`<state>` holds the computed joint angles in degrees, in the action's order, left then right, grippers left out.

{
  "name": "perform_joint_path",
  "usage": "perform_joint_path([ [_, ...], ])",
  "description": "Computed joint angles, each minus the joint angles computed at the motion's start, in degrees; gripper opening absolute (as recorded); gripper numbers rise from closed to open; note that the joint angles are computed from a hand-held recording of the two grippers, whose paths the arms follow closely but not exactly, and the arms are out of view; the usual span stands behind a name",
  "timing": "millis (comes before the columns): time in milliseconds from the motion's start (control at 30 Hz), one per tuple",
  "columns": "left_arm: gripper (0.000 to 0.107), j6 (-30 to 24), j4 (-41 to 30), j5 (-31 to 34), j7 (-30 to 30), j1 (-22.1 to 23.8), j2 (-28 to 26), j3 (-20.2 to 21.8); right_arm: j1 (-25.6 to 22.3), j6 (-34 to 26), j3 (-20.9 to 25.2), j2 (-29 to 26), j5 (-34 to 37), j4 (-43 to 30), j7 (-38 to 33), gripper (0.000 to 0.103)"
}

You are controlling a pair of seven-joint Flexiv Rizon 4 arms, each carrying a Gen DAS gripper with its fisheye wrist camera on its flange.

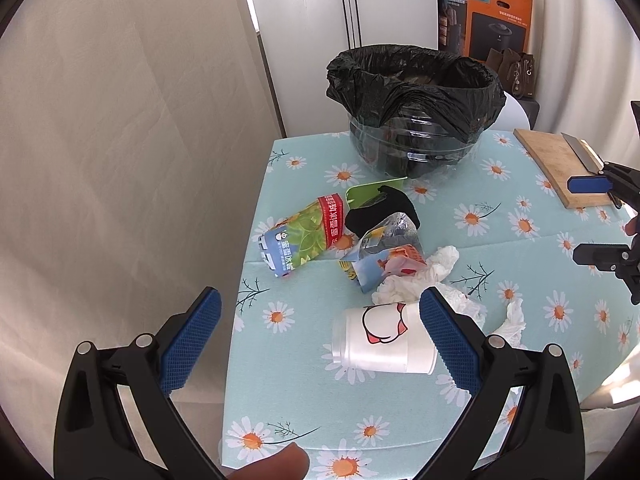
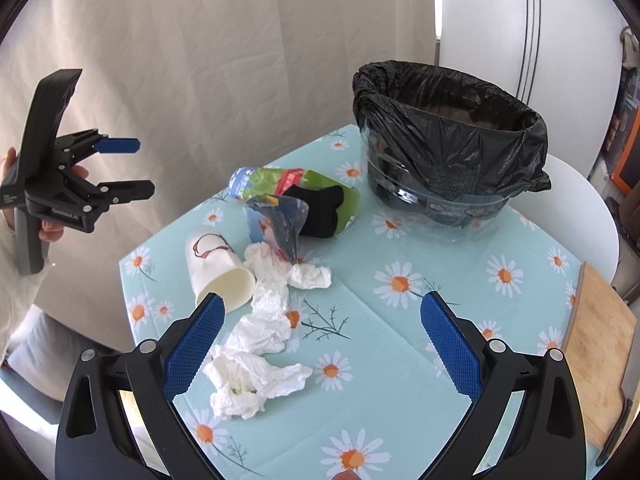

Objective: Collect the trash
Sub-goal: 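Withdraw both open tools from the bin back toward the table, then grasp the crumpled tissue with the right tool while the left tool grasps the green snack bag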

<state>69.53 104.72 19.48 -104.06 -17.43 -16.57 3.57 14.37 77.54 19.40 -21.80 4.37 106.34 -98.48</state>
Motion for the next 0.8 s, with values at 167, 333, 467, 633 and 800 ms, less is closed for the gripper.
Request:
perform_joint_path([
  [167, 0.097, 0.94, 1.48, -3.96, 5.22, 2.62, -0.70, -1.61, 0.69, -1.99, 0.19, -1.26, 0.39, 0.04, 0.63, 0.094],
  [333, 0.097, 0.87, 1.11, -9.26, 12.83, 5.18, -2.83, -2.99, 3.32, -3.76, -2.03, -2.23, -1.53, 0.47, 5.40, 0.094],
  [467, 0.097, 0.15, -0.63, -13.68, 20.52, 7.26, -5.23, -4.28, 4.67, -4.37, -2.90, -3.20, -2.51, 0.72, 9.33, 0.094],
  [633, 0.097, -2.06, -3.99, -19.42, 30.81, 9.96, -8.58, -6.11, 5.18, -6.14, -2.79, -4.37, -2.72, 0.86, 13.53, 0.094],
  [800, 0.097, -4.53, -8.46, -23.54, 39.76, 11.78, -12.60, -7.40, 6.87, -6.10, -3.81, -5.42, -3.39, 1.77, 19.92, 0.094],
])
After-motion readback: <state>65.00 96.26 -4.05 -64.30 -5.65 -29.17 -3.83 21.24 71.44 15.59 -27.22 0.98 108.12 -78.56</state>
